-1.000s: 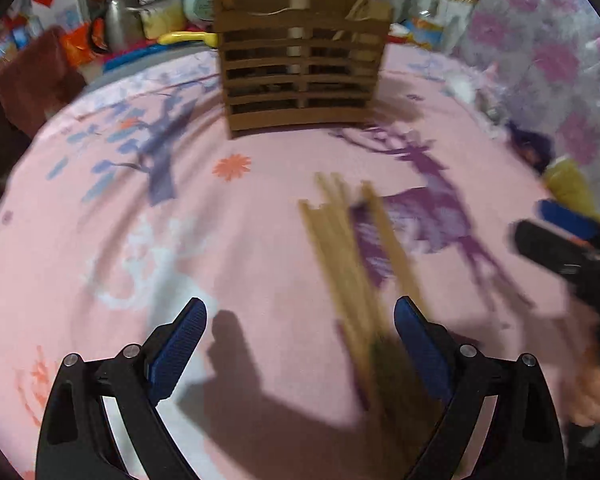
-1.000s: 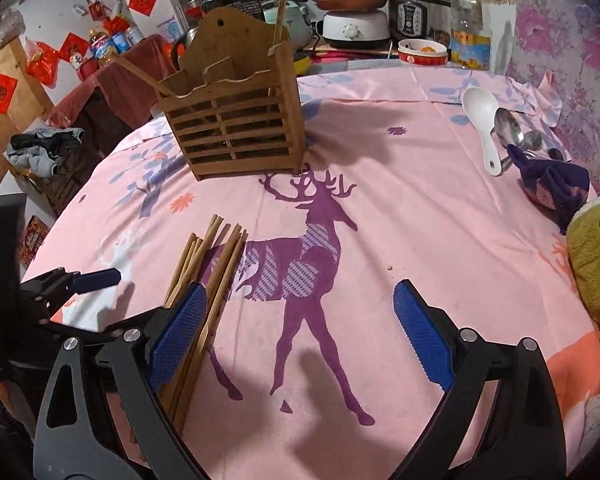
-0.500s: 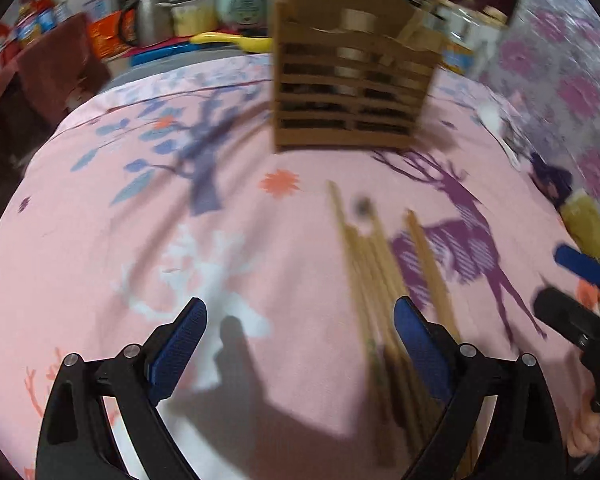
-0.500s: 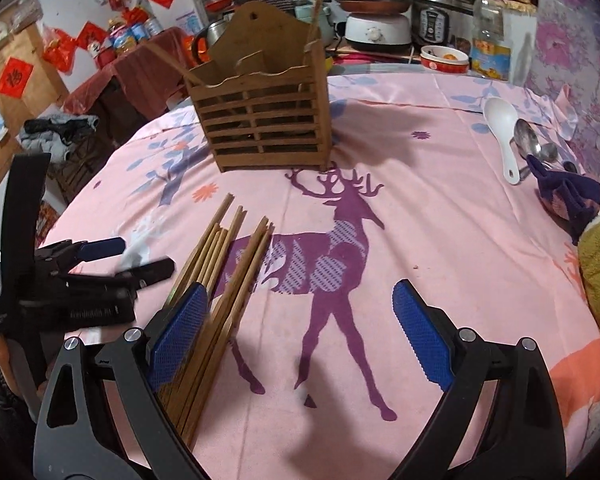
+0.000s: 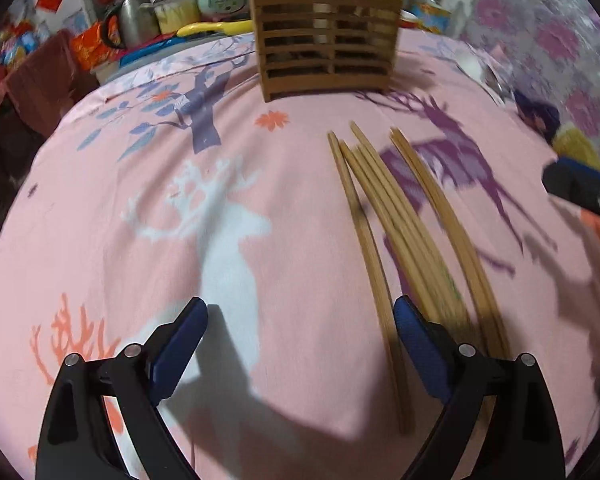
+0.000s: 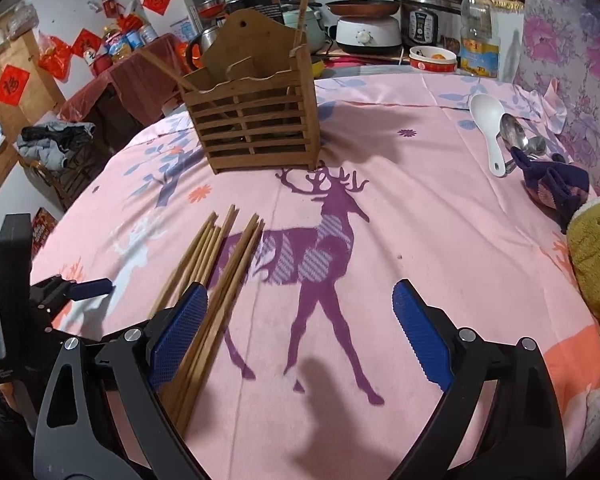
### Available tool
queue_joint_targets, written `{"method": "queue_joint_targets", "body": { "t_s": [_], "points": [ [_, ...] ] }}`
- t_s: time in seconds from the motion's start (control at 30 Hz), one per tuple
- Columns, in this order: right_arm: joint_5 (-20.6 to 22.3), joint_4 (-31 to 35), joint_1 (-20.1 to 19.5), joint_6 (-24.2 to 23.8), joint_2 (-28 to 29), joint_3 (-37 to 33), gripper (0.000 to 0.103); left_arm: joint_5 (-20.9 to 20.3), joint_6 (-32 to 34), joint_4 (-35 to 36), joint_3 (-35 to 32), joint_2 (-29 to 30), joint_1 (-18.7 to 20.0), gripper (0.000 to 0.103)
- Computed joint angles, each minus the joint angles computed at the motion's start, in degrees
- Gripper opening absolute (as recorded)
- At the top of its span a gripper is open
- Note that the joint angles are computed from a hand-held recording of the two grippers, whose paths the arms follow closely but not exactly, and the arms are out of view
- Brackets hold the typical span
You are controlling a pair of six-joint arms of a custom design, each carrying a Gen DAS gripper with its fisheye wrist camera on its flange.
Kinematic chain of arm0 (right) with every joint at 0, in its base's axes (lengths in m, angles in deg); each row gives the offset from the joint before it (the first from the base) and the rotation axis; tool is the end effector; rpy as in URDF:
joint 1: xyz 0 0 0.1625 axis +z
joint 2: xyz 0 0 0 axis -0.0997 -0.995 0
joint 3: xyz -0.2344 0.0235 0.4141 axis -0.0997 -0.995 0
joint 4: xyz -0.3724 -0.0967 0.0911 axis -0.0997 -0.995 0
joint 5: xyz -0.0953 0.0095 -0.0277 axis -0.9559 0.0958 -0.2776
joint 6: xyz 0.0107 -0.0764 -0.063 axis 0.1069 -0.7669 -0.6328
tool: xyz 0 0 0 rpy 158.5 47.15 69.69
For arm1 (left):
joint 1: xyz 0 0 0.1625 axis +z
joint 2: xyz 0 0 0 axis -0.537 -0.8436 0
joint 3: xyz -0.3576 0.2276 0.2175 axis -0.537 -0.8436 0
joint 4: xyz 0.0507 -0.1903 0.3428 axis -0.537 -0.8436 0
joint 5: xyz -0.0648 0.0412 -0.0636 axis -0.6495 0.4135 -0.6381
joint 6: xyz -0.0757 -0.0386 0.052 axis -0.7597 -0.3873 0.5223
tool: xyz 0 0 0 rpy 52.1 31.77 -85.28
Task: Organize utensils
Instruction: 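Move both open tools back over the chopstick pile, then close the left tool on a chopstick while the right tool grasps another chopstick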
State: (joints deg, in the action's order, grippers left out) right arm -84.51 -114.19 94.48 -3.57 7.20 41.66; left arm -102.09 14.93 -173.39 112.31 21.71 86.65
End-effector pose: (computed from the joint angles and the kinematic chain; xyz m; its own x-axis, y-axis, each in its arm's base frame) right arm 0.0597 -0.7195 0.3545 -0.7996 0.3910 0.4559 -0.0670 0.6962 -0.7147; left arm -0.3898 -0.8543 -0.0124 -0.4763 0.7354 -0.4820 0.7749 0.6101 0.1650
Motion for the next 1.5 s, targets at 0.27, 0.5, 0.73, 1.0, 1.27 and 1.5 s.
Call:
{"method": "queue_joint_targets", "body": {
  "t_s": [0.27, 0.5, 0.73, 1.0, 1.27, 1.5],
  "points": [
    [-1.9, -3.7, 0.6, -2.4, -0.7, 4.6, 0.091, -2.2, 4.9, -9.6, 16.6, -8.0, -0.5, 0.074],
    [-2.0, -4.4, 0.6, -2.4, -0.8, 5.1, 0.091, -1.8, 6.2, -16.6, 23.8, -11.3, -0.8, 0.015],
    [0.0, -3.3, 0.8, -3.5, -1.1, 6.0, 0.072, 3.0, -2.4, -13.9, 16.2, -8.3, 0.4, 0.017],
    [1.8, -0.1, 3.2, -13.3, -0.2, 9.2, 0.067, 2.5, -4.0, -12.0, 14.5, -8.0, 0.8, 0.034],
    [-2.9, -3.6, 5.0, -21.0, 0.8, 11.3, 0.066, 2.4, -4.6, -11.2, 14.3, -8.1, 0.9, 0.051],
    [-3.3, -6.3, 3.0, -15.1, -1.9, 13.4, 0.057, 2.6, -4.0, -11.7, 15.6, -8.7, 0.7, 0.055]
  ]
}}
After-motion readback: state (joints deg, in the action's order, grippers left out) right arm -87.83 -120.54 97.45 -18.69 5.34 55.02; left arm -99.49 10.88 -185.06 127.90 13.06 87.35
